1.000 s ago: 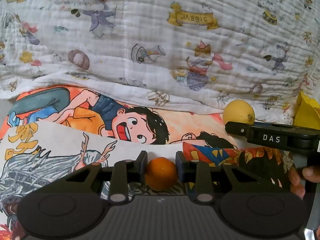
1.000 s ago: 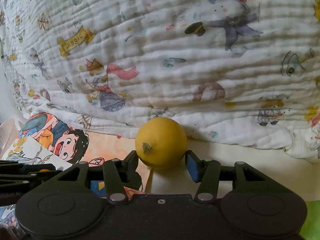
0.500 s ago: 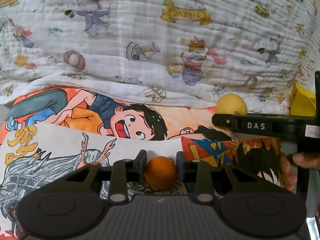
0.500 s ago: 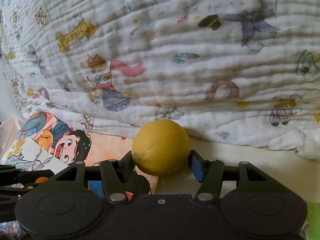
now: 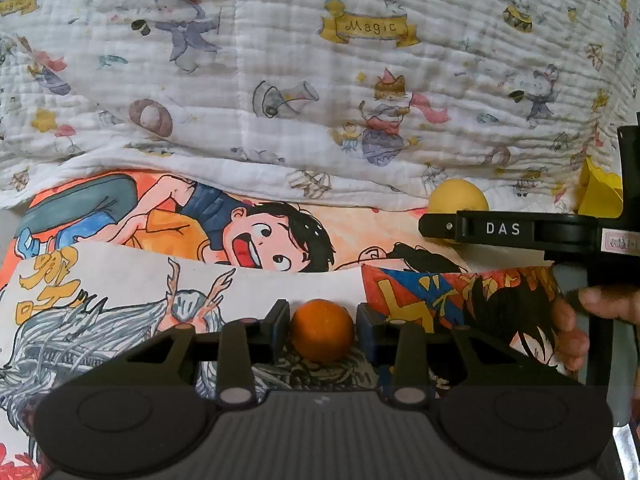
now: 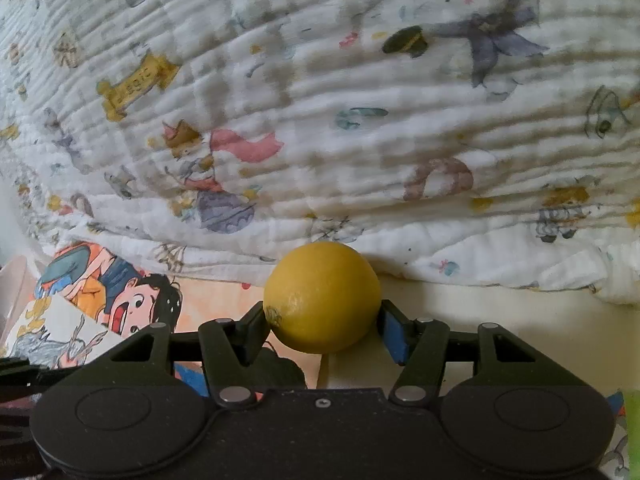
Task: Organize fruits
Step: 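Lift the tangerine and lemon and carry both toward the tray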
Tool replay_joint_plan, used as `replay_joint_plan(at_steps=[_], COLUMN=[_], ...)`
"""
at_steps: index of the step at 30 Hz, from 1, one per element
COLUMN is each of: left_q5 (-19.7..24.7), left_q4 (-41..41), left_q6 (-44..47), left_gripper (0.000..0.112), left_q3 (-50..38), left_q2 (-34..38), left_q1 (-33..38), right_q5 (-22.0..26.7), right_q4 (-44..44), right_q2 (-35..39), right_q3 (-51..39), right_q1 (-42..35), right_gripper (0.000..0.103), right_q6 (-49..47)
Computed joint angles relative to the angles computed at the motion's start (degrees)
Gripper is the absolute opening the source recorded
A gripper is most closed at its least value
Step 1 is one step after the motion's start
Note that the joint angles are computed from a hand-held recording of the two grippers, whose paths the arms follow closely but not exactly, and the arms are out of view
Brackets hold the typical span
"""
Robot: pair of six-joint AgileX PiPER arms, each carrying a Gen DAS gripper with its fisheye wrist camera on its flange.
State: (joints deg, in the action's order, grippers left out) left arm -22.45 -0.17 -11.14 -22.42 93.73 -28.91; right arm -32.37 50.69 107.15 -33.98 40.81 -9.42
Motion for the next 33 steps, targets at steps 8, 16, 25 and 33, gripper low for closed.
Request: replay_joint_plan(at_steps=[8,16,25,33], left_q5=[0.1,1.2,3.4,7.7], left_q4=[2.1,4.6,2.0,-19.1], left_q6=[-2.8,-6.3,-4.9,13.3], left_gripper=[0.035,0.035,0.035,0.035], left_q3=[0.0,-0.2,0.8,2.7], left_q2=[-0.2,-0.7,-5.2,-14.8], left_q1=[1.0,2.1,0.8,-6.0], right_q5=[-3.6,-7.0,-5.3,-1.8], right_q4=[-5.9,-17.4,-17.8,-4.0], right_q2=[0.0,-2.6,-10.8,-22.0], right_q3=[3.0,7.8,11.4,14.1], right_q1=[0.5,-0.6,1.4,9.0], right_gripper=[0.058,0.058,0.058,0.058], right_q6=[8.2,17.6,15.3,1.5])
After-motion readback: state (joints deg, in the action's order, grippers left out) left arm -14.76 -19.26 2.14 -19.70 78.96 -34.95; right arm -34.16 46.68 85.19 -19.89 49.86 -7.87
